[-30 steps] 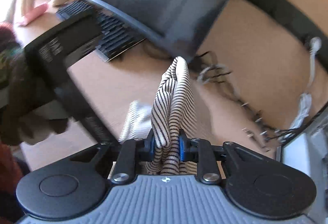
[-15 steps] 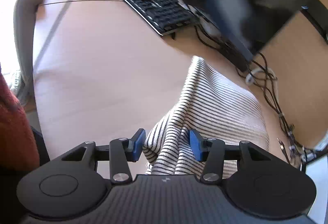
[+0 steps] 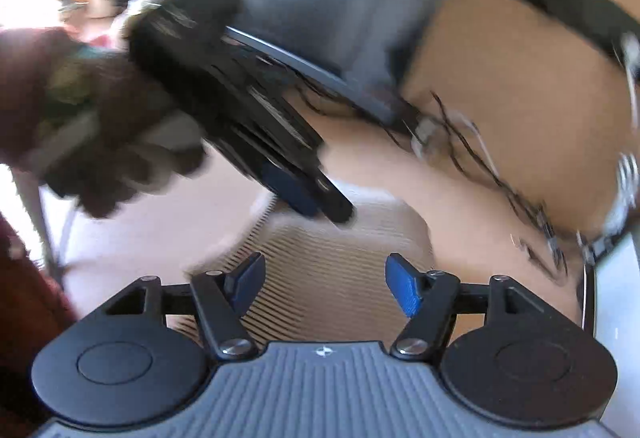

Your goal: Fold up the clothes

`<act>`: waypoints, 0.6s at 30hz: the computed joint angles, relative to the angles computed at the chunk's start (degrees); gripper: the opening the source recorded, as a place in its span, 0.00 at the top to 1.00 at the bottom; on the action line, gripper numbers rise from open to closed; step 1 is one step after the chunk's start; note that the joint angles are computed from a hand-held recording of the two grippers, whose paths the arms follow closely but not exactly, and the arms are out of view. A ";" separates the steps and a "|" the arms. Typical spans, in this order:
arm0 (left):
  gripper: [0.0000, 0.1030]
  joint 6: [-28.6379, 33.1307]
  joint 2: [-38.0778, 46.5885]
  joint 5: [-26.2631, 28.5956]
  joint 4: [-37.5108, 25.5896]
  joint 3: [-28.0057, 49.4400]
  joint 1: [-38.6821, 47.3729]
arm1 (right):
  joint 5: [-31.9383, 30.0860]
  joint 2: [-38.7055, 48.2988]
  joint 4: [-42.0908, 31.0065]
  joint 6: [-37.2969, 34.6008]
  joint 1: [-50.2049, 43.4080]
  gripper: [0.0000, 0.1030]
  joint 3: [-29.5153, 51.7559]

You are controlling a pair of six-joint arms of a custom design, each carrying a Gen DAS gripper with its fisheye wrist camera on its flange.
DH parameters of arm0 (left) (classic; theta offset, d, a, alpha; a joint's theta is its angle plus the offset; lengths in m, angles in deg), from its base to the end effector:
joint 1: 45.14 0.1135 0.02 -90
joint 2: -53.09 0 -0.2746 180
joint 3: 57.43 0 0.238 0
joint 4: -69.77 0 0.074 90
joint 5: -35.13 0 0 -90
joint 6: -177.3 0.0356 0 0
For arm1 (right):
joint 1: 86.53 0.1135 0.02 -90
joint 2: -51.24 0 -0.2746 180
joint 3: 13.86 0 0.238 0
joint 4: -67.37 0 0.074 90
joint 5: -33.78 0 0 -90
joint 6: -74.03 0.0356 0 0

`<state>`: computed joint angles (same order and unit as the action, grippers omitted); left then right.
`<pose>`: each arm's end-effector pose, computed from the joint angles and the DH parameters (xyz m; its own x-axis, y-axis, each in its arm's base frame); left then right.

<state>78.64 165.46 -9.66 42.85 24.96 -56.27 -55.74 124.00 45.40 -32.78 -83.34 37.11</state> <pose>0.3727 -0.0991 0.1655 -0.8903 0.0670 -0.4504 0.3866 0.6338 -0.6700 0.2384 0.0130 0.2116 -0.6467 -0.3257 -0.6897 -0.2472 0.9449 -0.2144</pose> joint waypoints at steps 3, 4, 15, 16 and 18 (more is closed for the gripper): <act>0.46 -1.01 -1.16 -2.28 -1.09 1.97 -1.47 | 1.16 2.48 6.10 -0.41 -0.28 0.23 -3.75; 0.41 -0.42 -2.80 -4.19 -0.34 1.52 -2.15 | 0.48 2.42 5.88 -0.61 -0.76 0.23 -3.65; 0.39 3.71 1.28 -12.29 -1.25 5.53 -6.34 | -7.10 7.72 9.62 6.45 -6.89 0.00 -4.16; 0.38 3.79 1.80 -12.45 -1.61 6.23 -6.56 | -7.62 8.17 9.79 6.84 -7.29 0.00 -4.11; 0.38 3.98 2.83 -12.65 -2.36 7.57 -6.86 | -9.86 9.23 9.65 8.01 -8.83 0.00 -3.72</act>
<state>82.63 168.29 -22.31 40.49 32.53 -63.13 -65.60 133.23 55.05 -24.77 -92.17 33.38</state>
